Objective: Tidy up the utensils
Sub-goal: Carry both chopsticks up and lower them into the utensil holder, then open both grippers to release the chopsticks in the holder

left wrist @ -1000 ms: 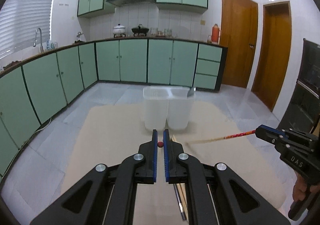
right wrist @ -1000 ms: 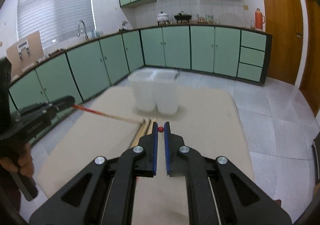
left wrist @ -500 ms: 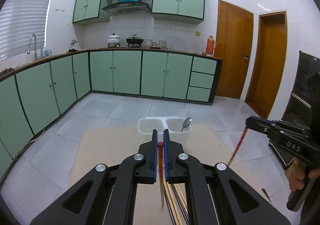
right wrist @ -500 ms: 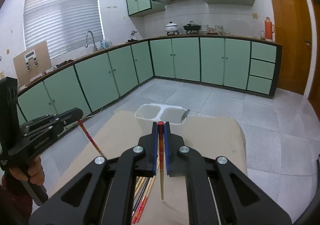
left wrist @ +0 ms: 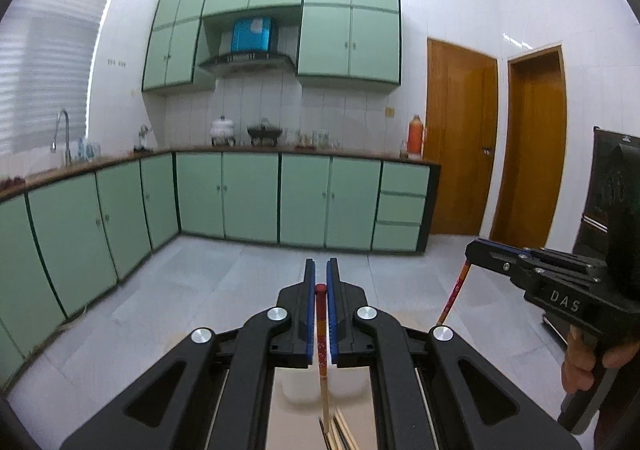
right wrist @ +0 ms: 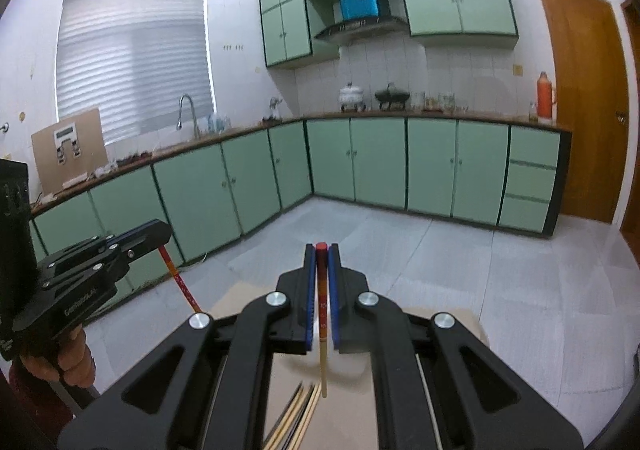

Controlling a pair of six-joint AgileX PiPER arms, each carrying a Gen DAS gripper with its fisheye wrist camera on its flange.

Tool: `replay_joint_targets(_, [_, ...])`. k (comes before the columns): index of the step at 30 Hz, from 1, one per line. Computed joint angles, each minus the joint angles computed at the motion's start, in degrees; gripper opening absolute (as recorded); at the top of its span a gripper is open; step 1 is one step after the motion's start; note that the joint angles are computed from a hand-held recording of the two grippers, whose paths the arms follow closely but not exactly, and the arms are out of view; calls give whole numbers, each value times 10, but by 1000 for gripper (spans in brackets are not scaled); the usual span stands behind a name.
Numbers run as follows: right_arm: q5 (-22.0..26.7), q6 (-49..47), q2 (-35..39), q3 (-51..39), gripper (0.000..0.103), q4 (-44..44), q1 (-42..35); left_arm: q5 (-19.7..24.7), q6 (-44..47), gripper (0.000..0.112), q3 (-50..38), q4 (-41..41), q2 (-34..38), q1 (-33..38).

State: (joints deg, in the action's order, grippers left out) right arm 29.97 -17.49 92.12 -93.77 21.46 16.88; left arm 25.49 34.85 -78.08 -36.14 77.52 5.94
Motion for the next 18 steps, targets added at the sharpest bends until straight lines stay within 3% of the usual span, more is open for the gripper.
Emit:
replay_joint_targets(9, [6, 69, 131, -198, 5, -81, 7, -59, -110, 5, -153, 120, 118, -45])
replay_joint_targets(15, [-5, 112, 198, -238, 5, -145, 18, -85, -140, 5, -190, 144, 192, -59])
replay_joint_targets(18, [4, 105, 224, -240, 5, -123, 13, -73, -162, 5, -202, 154, 231, -59])
